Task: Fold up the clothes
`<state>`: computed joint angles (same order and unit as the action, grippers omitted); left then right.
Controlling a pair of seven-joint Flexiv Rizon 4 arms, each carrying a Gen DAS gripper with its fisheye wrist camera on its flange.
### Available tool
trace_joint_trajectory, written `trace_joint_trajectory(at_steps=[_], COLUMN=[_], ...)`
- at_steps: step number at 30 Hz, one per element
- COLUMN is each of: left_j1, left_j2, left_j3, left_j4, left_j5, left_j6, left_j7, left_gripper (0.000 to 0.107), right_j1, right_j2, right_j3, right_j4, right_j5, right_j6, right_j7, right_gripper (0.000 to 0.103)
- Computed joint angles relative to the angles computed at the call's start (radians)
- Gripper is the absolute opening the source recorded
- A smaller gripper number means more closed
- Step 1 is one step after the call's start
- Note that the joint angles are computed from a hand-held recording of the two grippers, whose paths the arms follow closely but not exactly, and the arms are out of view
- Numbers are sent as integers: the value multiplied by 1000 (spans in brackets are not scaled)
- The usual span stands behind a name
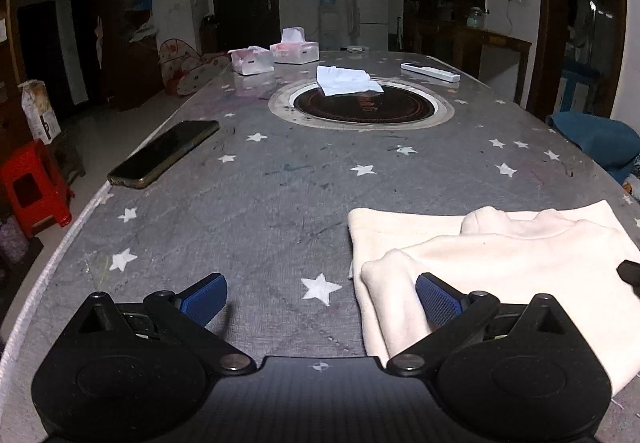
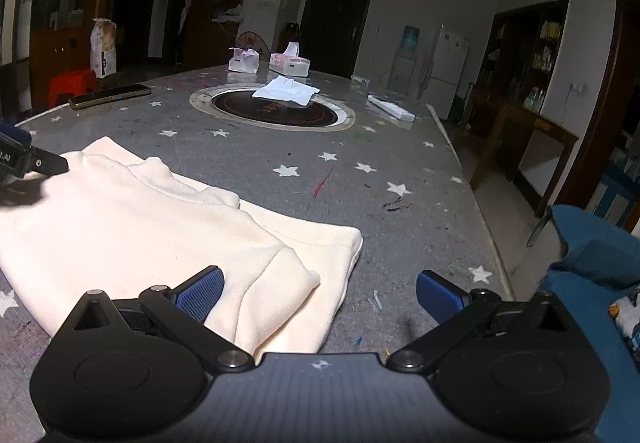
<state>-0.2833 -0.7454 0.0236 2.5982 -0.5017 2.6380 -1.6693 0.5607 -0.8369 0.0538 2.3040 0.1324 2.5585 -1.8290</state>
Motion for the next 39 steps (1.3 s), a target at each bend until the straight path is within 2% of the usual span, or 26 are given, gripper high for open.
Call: trace_joint_trajectory(at_steps=[11,16,22,28,36,39], left_j1=[-11,-8,-2,-1,18,13], left_j2=[32,32,31,25,18,7], left_j3=[-3,-7,-5,-5,-14,-13], left_j4=[7,-16,-43,-76,-106,-126], left_j5=[13,2,5,10,56,59], left_j6=[15,-12,-40,-69,-83,-103], left_j7=[16,35,59,95,105,127], left_gripper=[101,101,101,101,101,101], right_j1=[-31,1,54,155,124,137], right_j2=[25,58,48,29,45,41], right_j3=[14,-8,-32,-108,-84,-96], right_j4=[6,-26,-96,-152,-146,-156], right_j5=[-45,-39,-15,86,64,71], right_j6=[-19,-75,-155,-248,-235,-269], right_j7=[32,6,-32,-81,-78,-82], right_gripper=[103,103,103,103,103,103])
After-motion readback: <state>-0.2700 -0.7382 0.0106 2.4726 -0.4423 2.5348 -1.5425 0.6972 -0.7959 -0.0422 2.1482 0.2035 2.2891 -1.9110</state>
